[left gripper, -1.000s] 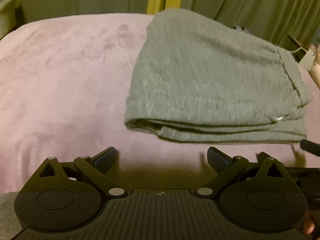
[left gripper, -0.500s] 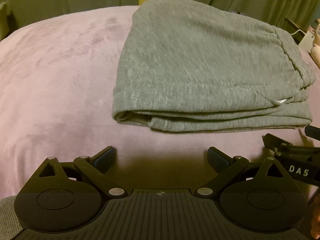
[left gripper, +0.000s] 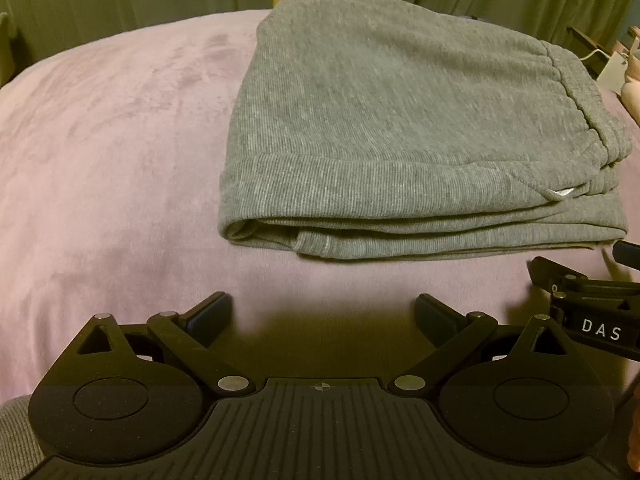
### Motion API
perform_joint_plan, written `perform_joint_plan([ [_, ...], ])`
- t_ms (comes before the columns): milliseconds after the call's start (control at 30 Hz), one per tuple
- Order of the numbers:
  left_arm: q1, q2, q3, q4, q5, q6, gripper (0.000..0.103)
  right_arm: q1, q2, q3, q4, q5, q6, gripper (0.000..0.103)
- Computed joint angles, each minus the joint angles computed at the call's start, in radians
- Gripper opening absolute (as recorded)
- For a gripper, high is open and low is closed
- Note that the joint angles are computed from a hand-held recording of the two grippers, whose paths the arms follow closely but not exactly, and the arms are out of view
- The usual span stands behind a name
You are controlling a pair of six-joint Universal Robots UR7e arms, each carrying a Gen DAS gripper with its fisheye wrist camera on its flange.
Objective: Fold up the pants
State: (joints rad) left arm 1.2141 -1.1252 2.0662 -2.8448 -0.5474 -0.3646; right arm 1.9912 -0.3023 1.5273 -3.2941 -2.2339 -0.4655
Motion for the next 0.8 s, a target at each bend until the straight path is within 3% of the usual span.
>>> perform_joint_plan([
  [800,-0.001,0.007,-0.003,0.012,0.010,0.000,0.101,-0.002,-0.001,-0.001,-0.002,-0.002,-0.003,0.099],
])
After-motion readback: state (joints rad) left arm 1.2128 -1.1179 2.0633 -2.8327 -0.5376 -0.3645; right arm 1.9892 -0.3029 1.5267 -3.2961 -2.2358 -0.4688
